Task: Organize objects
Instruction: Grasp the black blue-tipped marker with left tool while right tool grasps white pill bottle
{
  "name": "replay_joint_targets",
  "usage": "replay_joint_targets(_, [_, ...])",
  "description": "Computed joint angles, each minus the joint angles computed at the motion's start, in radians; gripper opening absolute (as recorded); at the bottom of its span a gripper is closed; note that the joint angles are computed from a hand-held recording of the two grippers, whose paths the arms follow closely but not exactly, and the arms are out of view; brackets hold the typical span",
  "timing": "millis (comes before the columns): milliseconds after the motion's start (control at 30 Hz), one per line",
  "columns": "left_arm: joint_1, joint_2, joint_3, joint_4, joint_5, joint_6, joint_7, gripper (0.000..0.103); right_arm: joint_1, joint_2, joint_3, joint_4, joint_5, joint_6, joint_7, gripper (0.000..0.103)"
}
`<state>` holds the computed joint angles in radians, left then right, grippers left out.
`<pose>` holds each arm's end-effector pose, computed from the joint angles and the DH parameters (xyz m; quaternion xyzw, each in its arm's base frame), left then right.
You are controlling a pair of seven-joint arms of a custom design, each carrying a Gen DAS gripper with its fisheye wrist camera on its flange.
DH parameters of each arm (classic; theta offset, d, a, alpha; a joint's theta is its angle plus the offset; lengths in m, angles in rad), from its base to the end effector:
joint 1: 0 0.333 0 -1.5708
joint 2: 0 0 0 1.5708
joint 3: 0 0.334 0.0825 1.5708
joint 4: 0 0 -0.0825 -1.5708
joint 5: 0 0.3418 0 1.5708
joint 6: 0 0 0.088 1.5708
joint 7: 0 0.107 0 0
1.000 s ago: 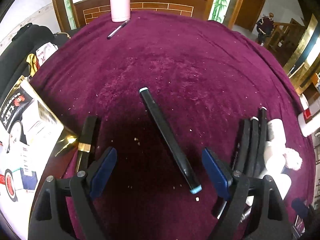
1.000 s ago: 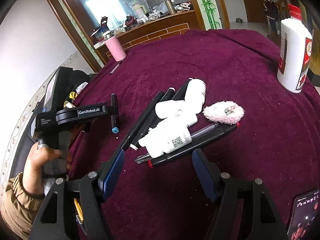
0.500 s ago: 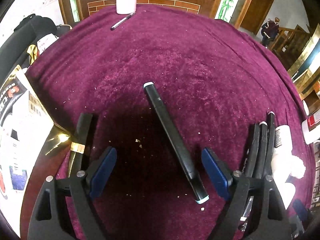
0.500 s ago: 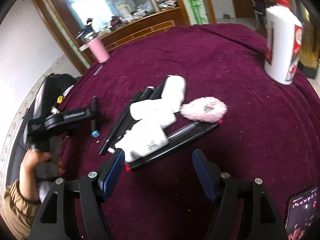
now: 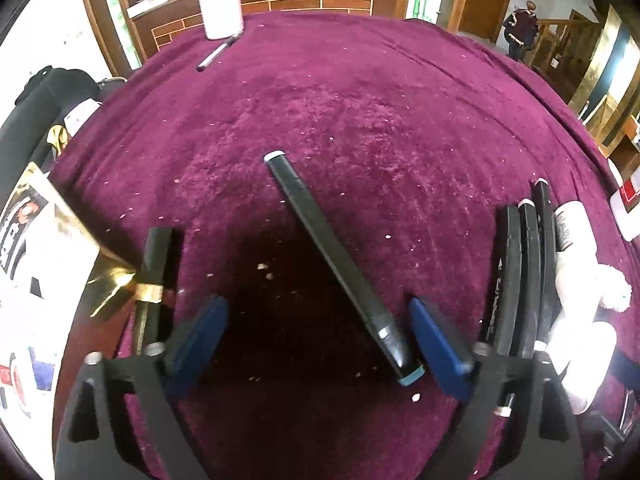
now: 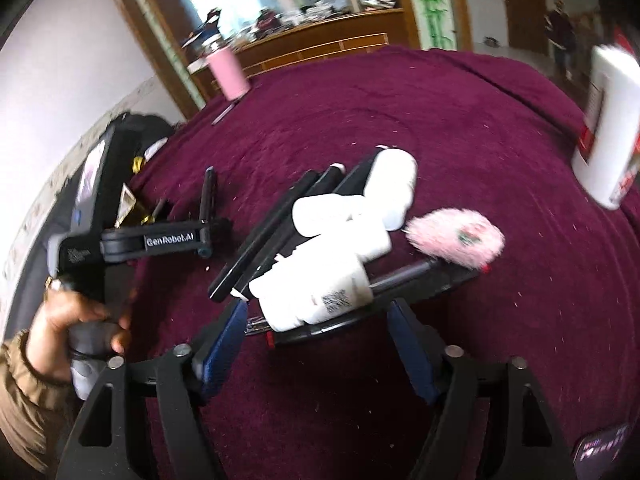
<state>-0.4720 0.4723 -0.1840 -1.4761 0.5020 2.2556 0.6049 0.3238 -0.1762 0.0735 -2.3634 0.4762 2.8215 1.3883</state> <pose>0.5699 -0.3899 0.4745 -0.7159 0.6576 -0.1593 0.1721 0.4512 0.1664 0.5075 -0.7236 0.6050 -0.0863 0.3210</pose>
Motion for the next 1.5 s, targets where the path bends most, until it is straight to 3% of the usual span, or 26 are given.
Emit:
replay_joint_targets(33, [0.000, -0.014, 0.003, -0.019, 0.005, 0.006, -0.010, 0.073, -0.006, 0.007, 0.007, 0.007, -0.024, -0.003, 0.009, 0.080])
replay_joint_targets(100, [0.006, -0.044, 0.006, -0.062, 0.017, 0.027, -0.028, 0.054, -0.010, 0.015, 0.013, 0.012, -0.055, -0.002, 0.018, 0.080])
replay_joint_targets(200, [0.022, -0.079, -0.001, -0.112, 0.018, 0.050, -0.033, 0.037, -0.013, 0.029, 0.018, 0.025, -0.091, -0.008, 0.024, 0.080])
replay_joint_targets(500, [0.061, -0.131, -0.025, -0.197, -0.009, 0.107, 0.009, 0.014, -0.009, 0.050, 0.017, 0.040, -0.121, 0.006, 0.027, 0.080])
replay_joint_targets(633, [0.076, -0.173, -0.044, -0.258, -0.056, 0.137, 0.029, 0.014, -0.008, 0.045, 0.018, 0.034, -0.125, 0.016, 0.026, 0.080])
replay_joint_targets(767, [0.095, -0.211, -0.056, -0.331, -0.095, 0.229, 0.039, 0.014, -0.011, 0.045, 0.019, 0.034, -0.141, 0.014, 0.034, 0.080])
replay_joint_targets(1300, [0.077, -0.096, -0.028, -0.160, -0.101, 0.172, 0.047, 0.019, -0.013, 0.060, 0.019, 0.048, -0.142, -0.007, 0.012, 0.079])
replay_joint_targets(1367, [0.069, -0.092, -0.022, -0.150, -0.090, 0.150, 0.040, 0.014, -0.021, 0.063, 0.026, 0.048, -0.185, -0.011, 0.042, 0.067])
replay_joint_targets(1500, [0.074, -0.103, -0.025, -0.168, -0.089, 0.164, 0.042, 0.014, -0.024, 0.061, 0.032, 0.040, -0.229, 0.005, 0.079, 0.062])
